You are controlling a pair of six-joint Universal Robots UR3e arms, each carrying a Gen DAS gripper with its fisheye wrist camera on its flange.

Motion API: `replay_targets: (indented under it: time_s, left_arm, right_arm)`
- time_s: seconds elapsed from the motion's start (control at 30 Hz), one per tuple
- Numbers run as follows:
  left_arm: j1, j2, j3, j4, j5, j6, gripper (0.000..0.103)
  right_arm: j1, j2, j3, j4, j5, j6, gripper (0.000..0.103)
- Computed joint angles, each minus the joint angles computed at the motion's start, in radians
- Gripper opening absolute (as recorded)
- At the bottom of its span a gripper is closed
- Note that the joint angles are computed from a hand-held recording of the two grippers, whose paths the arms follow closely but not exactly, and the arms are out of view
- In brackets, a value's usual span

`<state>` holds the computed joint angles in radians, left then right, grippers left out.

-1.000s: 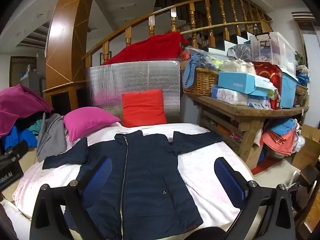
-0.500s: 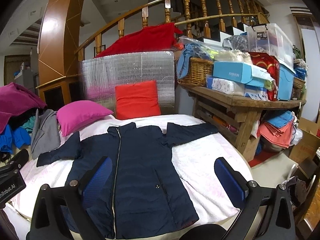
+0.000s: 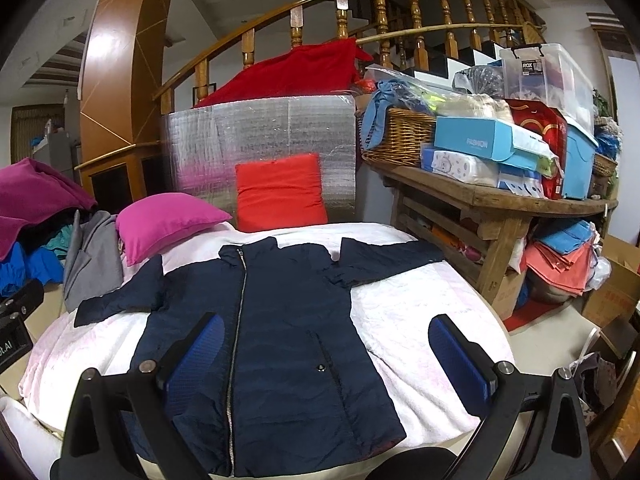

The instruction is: Fold large clothes

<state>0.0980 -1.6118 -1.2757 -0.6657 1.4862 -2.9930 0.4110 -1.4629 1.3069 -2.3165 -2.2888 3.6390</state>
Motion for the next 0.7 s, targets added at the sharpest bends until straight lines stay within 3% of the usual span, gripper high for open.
replay_targets:
  time_s: [0.7]
  left_arm:
    - [-0.002,-0.006,0.003,0.003,0.005,-0.004,0.103]
  right_arm:
    - [0.005,0.024,-0.037,0.019,0.005,0.003,0.103]
